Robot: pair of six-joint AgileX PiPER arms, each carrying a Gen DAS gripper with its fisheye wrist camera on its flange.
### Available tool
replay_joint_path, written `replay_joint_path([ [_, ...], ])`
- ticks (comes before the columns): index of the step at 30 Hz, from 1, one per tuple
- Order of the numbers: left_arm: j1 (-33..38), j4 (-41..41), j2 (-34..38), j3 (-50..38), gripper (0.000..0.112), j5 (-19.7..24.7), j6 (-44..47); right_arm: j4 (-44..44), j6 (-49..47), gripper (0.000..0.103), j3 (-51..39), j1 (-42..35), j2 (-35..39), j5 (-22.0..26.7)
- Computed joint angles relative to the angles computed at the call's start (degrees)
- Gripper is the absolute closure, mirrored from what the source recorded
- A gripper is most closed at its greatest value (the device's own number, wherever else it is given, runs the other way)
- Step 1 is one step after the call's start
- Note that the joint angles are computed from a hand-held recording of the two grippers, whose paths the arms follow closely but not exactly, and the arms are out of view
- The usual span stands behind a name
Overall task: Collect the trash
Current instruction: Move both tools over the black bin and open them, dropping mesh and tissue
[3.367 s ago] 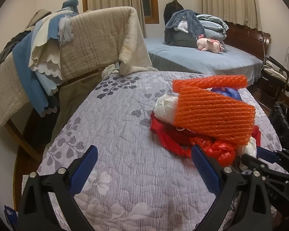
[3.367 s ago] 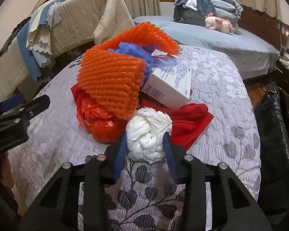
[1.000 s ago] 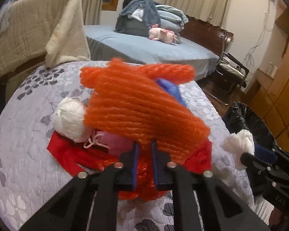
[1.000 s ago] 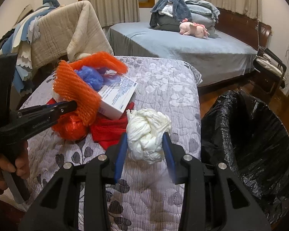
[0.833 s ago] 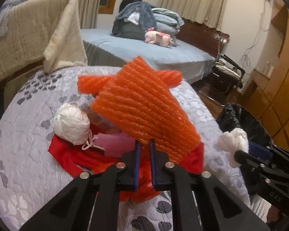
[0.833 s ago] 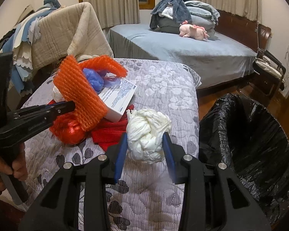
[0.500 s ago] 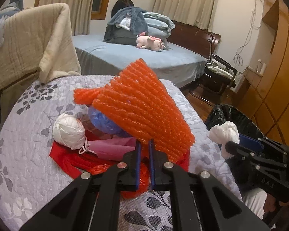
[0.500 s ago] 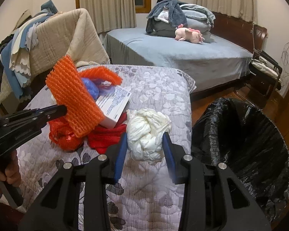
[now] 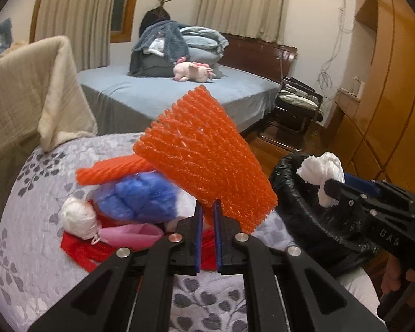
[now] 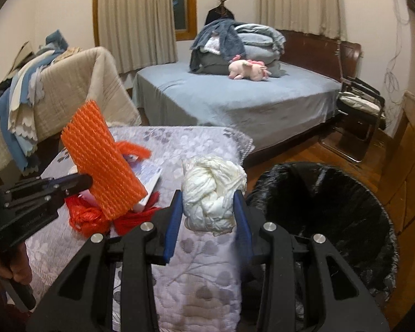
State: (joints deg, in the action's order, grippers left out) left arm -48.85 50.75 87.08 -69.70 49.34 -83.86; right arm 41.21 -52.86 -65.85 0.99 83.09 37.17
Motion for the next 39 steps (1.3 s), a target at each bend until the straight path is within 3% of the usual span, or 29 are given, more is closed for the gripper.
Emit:
replay_joint_path([
  [9, -0.64, -3.02, 8.31, -12.89, 0.105, -1.26, 8.95, 3.17, -3.48, 0.067, -2.09, -9.89, -0.11, 2.93],
  [18, -0.18, -12.23, 21.53, -30.67, 0.105, -3.35, 22.66, 2.63, -4.68, 0.067, -4.69, -19.94, 3.39, 2.25],
  [26, 0.3, -22.91, 36.01, -52.11, 0.105, -0.07, 37.08, 1.78, -5.65, 0.066, -5.36, -24.86, 7.15, 0.05],
  [29, 0.67, -27.12, 40.72, -59.67, 0.102, 2.27, 41.9, -0.2, -3.78, 0.06, -5.14, -24.92, 8.34, -2.51],
  [30, 0.8, -28.03, 41.77, -61.27, 0.098, 2.61, 42.58, -0.39, -3.64, 0.057, -4.97, -25.06, 8.46, -2.77],
  [33, 1.28, -30.3, 40.78, -58.84, 0.061, 0.64, 42.66, -0.39, -3.74, 0.041, -4.3, -25.78, 8.9, -4.44],
  [39, 1.36, -27.78, 34.46, -46.84, 0.046, -4.18, 37.98, 1.12, -4.86, 0.015, -2.48, -26.49, 8.08, -7.09],
])
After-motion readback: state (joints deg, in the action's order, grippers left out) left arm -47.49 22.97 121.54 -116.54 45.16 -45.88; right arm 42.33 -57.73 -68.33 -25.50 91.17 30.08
